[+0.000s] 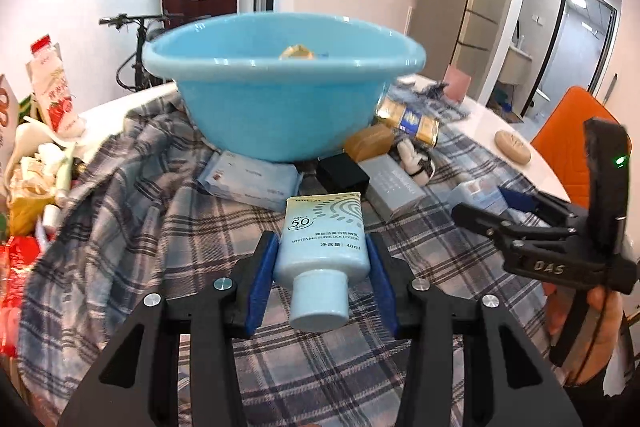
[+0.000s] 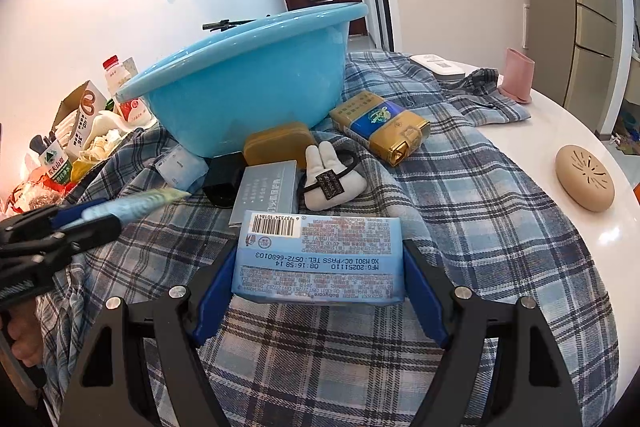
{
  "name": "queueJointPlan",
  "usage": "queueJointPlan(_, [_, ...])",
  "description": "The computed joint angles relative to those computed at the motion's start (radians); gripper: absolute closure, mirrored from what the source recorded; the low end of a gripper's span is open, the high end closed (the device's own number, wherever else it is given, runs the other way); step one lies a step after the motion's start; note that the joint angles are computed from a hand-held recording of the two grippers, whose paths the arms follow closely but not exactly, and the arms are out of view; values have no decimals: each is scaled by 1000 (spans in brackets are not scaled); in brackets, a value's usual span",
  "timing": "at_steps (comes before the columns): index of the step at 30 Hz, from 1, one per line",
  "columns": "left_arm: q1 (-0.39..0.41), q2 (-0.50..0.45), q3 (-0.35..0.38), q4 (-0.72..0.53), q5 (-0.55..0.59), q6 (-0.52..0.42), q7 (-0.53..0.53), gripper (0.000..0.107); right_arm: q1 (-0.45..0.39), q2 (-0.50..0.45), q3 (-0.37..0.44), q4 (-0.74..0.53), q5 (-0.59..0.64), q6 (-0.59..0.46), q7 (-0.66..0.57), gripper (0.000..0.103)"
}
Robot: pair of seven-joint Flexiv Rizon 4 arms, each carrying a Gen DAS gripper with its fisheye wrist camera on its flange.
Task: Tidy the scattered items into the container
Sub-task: 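Carry the wipes pack and sunscreen tube over the basin with both tools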
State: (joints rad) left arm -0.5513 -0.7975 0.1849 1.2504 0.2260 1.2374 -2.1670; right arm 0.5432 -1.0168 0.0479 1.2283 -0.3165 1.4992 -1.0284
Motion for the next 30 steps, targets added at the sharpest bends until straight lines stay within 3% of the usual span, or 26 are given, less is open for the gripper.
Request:
queueJointPlan(4, [-51,18,70,-6,54,-3,-70,64,11,4,-14,1,-4,3,1,24])
queueJointPlan(11, [-88,33,122,-46,144,-28,-183,63,55,40,-89,28,-32,34,22,24])
queueJointPlan(22, [-98,36,151,-161,279,-98,-344,63,146,86,-258,4,-118,52,62,24])
queueJointPlan(25, [-93,24,147,-222,311,-162,-368,63,139,68,-252,-72,-145,18,57,24])
queueJointPlan(30, [-78,11,134,-302,367,-233,-401,63,88,19,-148,-238,-163,-63,-7,24])
